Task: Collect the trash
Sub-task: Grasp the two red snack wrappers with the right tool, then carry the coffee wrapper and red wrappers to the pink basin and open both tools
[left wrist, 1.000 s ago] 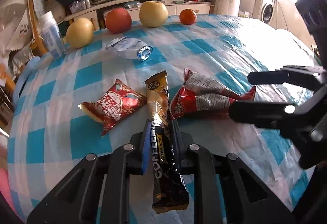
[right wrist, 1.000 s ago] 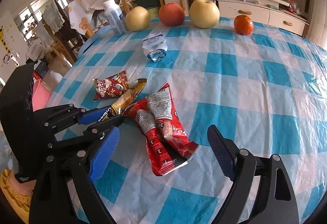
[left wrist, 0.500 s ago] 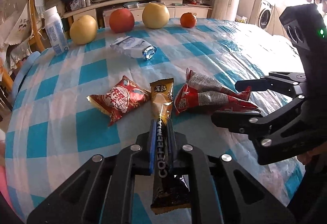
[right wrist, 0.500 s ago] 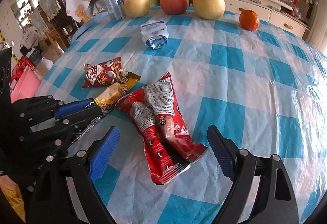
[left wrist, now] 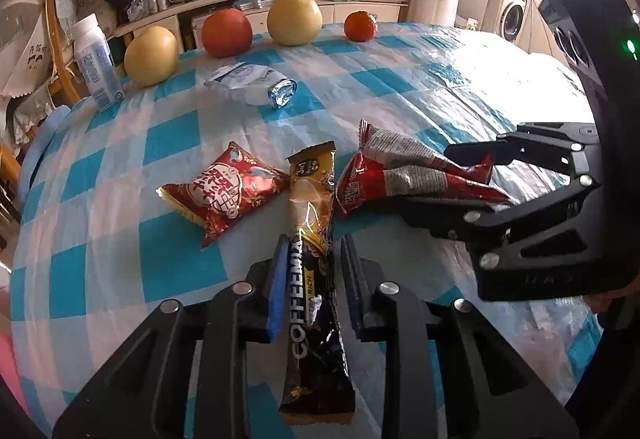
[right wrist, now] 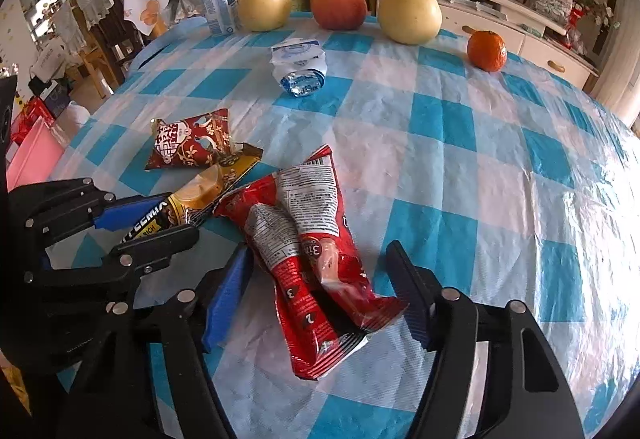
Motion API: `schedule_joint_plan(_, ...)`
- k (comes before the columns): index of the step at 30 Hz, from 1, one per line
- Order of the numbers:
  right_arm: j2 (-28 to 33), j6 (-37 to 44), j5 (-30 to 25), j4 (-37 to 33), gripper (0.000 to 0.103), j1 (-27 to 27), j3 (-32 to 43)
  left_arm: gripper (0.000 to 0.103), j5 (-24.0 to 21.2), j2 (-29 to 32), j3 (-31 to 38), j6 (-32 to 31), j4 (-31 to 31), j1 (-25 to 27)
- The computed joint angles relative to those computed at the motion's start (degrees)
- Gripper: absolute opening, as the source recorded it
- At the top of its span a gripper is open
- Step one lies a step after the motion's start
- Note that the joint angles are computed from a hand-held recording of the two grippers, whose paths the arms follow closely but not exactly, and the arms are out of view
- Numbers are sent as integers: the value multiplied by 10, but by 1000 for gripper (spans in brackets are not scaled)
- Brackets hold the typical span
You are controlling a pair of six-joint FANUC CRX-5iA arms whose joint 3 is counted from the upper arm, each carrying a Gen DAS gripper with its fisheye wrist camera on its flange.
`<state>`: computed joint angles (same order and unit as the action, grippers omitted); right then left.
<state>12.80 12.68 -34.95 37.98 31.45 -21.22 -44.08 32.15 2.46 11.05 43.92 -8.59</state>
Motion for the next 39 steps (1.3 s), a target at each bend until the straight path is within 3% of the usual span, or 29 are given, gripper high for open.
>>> schedule_joint_plan(4,4,-11,-2,22,66,4,-3,21,3,1,0,17,2,-1)
schedule_joint_plan(7,6,-23,1,40,60,6,-7,18,7,0,-5,17,12,-1)
schedule_joint_plan(9,5,-27,6,50,48,6,-11,16,9,-2,-9,13,17,0)
schedule_joint_plan(12,8,-38,-6,65,43,11,-10,13,-3,0,-7,17,25,6)
schedule_joint_plan(19,3,-88,2,92,40,12,-25,11,-46,6,4,28,58,29)
schedule_joint_plan(32,-43,-313,66,259,39,-4,-98,11,-62,-19,-23,-28,133,73)
schedule_joint_plan(39,-43,-359,101,288,39,3,-94,11,-64,-30,-33,-46,179,101)
